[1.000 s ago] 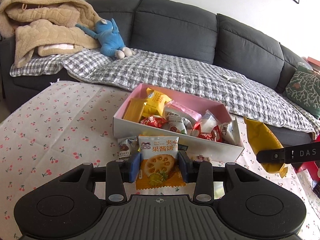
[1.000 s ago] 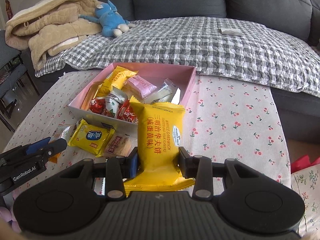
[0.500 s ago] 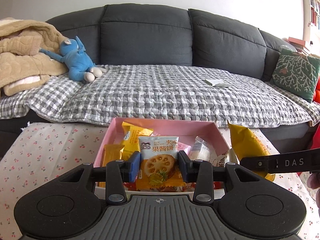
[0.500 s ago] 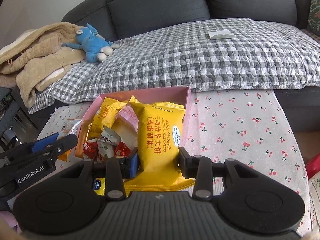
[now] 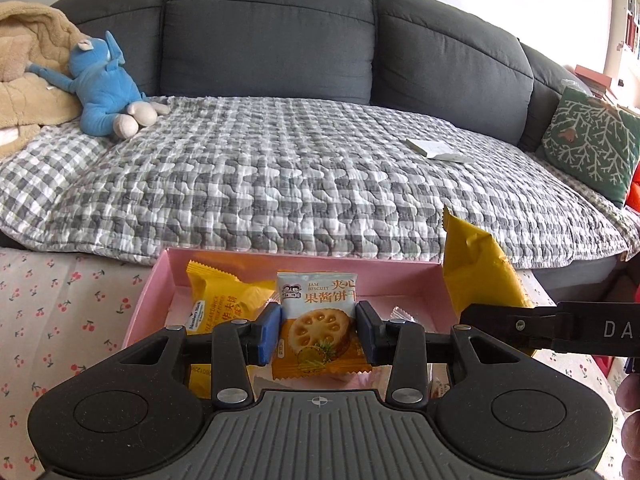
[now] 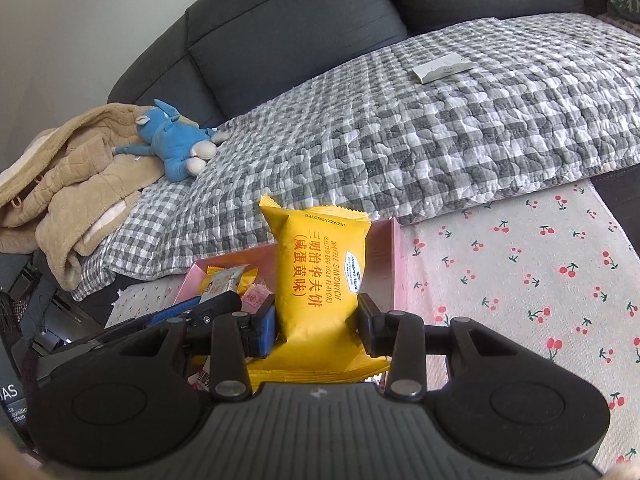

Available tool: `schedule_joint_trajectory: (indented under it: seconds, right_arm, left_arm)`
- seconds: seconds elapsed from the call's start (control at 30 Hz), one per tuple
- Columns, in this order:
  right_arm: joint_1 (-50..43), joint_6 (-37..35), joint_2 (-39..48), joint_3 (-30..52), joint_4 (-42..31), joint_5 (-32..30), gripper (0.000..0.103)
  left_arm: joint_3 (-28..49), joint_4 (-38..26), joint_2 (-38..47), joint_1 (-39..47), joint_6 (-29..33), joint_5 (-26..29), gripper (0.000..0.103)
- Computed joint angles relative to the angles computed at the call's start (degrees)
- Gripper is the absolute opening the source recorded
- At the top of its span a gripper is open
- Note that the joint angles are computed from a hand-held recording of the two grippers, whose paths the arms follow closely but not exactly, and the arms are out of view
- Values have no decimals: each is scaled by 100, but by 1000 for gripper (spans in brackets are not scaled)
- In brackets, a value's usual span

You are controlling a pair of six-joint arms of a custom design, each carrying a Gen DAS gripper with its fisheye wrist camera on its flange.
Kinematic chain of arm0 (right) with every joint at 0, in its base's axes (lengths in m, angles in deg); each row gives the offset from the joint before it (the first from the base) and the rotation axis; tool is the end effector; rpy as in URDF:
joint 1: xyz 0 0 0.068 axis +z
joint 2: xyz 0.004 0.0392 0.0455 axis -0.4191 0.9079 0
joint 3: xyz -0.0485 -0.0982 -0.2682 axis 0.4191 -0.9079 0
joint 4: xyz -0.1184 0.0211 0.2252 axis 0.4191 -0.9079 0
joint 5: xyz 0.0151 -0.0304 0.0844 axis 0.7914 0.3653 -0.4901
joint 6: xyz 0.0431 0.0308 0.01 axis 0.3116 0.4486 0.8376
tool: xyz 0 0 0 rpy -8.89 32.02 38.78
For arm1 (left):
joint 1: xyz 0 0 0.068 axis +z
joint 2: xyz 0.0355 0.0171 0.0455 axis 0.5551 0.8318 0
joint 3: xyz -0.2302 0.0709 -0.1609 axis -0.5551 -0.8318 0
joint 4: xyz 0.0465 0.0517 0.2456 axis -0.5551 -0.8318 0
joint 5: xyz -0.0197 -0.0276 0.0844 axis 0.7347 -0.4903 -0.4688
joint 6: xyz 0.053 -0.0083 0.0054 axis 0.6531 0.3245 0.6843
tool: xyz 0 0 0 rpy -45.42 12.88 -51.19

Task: Organize snacks
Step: 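Carry both held packets into the pink box and open both grippers, then withdraw both open tools from the box over the remaining snacks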

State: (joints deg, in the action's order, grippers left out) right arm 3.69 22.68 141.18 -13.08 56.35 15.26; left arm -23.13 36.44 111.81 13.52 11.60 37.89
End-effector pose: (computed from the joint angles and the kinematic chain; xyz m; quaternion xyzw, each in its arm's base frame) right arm 0.1688 0.0921 0.1495 0.0480 0.8946 0.2390 0.3745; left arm 0.1987 -0.0722 0.1419 0.0694 0.8901 -0.1096 0.4370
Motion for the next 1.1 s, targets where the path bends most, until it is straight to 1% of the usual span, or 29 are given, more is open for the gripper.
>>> schedule_joint_trajectory:
  seconds: [0.13, 0.27, 0.3, 0.33, 0.43, 0.5, 0.6, 0.67, 0.8, 0.87, 0.97, 1.1]
  right_arm:
    - [-126, -4, 195, 11, 270, -73, 40]
    - [-131, -9, 145, -29, 342, 89, 48]
    - [-148, -24, 113, -29, 315, 99, 51]
    - [-174, -36, 58, -32, 258, 100, 52]
    - [-196, -42, -106, -52, 119, 121, 56]
    - [-185, -32, -243, -84, 31, 150, 58]
    - [-167, -14, -492, -92, -226, 192, 62]
    - [-143, 14, -714, -104, -440, 243, 66]
    - [-39, 115, -1342, -113, -1066, 427, 71]
    - [49, 201, -1672, -115, -1390, 544, 75]
    - [289, 355, -2129, -76, -1916, 825, 81]
    - [896, 631, -2665, 48, -2710, 1426, 87]
  left_arm:
    - [181, 354, 517, -68, 109, -40, 39]
    - [241, 757, 899, -35, -27, 46, 40]
    - [250, 804, 959, -23, -63, 73, 43]
    - [286, 781, 1015, -4, -111, 111, 50]
    - [301, 781, 1094, 14, -267, 148, 65]
    - [282, 734, 1045, -3, -321, 122, 68]
    - [279, 519, 877, -47, -374, 78, 75]
    - [249, 352, 705, -108, -386, 13, 77]
    - [182, -74, 241, -194, -384, -69, 84]
    - [144, -344, -30, -235, -394, -135, 87]
    - [64, -728, -467, -272, -428, -189, 90]
    - [-72, -1308, -1159, -305, -405, -243, 93]
